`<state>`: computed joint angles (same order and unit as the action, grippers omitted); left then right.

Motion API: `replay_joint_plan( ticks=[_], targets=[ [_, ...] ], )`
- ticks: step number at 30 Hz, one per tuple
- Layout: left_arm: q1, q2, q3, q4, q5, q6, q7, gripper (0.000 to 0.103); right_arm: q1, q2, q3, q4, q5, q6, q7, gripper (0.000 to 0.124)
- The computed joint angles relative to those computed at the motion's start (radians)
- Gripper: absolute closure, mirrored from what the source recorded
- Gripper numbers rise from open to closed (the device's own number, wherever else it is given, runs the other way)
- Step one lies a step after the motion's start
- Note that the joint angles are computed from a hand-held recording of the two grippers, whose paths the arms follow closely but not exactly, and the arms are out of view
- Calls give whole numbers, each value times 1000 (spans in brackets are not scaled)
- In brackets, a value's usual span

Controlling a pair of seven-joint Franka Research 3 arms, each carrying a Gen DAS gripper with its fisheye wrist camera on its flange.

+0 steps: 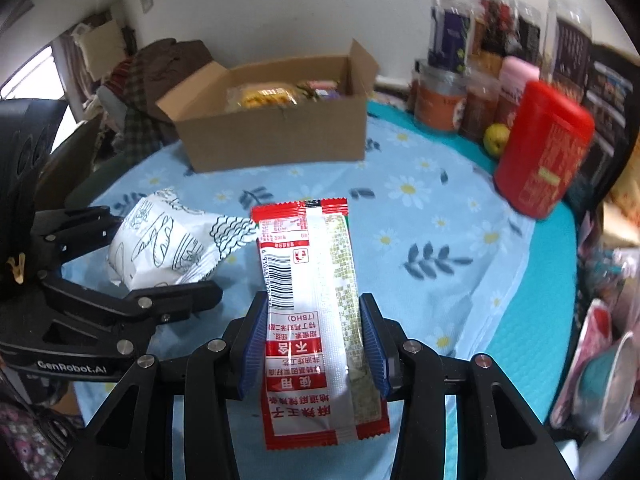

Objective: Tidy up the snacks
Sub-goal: 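Lift the white bag and strip packet and carry both over the box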

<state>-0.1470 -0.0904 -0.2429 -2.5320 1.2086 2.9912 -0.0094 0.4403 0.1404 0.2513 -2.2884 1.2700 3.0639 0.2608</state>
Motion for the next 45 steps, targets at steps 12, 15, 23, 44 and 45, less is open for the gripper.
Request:
replay_joint_plan(
  ticks=[12,15,23,44,45],
  targets=[
    [68,-188,-50,-27,62,-45,-52,36,57,-77,-12,57,92,42,-156,80],
    [91,-212,-53,-23,100,-36,-83,36,66,-72,-10,94,137,63,-213,80],
    [132,-240,-40,13,182,-56,-136,36,75,-46,-20,207,231,28,-322,80],
    [195,-85,100,233,422,-81,-247,36,34,274,46,623,-129,15,-46,80],
    [196,-68,106,247,426,-84,-249,36,40,302,40,655,-166,15,-12,80]
  ],
)
